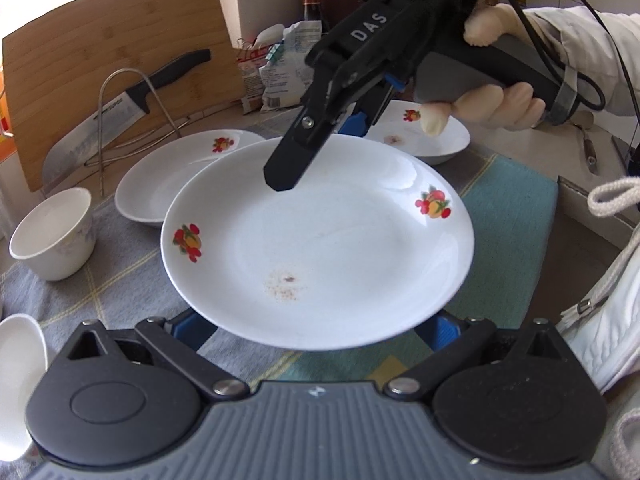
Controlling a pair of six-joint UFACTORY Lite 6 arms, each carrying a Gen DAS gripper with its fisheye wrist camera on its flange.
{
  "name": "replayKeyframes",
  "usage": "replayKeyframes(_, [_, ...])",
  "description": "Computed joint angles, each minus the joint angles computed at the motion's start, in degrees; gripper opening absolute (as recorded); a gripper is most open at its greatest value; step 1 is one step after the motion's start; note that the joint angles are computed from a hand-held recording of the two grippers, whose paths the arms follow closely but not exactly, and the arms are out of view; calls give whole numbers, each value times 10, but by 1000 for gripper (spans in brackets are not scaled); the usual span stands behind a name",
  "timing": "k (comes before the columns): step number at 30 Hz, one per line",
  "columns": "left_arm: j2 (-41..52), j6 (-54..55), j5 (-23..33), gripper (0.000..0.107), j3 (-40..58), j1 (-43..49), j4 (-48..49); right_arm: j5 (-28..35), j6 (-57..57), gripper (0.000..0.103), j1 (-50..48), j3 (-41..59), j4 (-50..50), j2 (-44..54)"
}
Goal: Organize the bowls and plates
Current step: 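Carry the flower-print plate with the right gripper over the stained plate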
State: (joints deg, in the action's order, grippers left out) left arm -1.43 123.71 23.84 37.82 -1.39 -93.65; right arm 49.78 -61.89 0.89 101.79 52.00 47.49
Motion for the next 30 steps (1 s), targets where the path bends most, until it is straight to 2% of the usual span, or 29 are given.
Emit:
replayKeyframes(10, [67,2,-55,102,81,-111,-70,30,-31,102,-75,19,5,1])
replayKeyframes(19, [164,7,-86,102,189,-190,-112,65,-37,103,-146,79,-9,37])
replayKeyframes(26, [248,-28,-99,102,286,-234,-102,83,-28,103,-192,146,-22,81])
replayKeyframes(30, [292,-83,-99,102,340,-242,-51,85,-20,103,-209,179,-27,105])
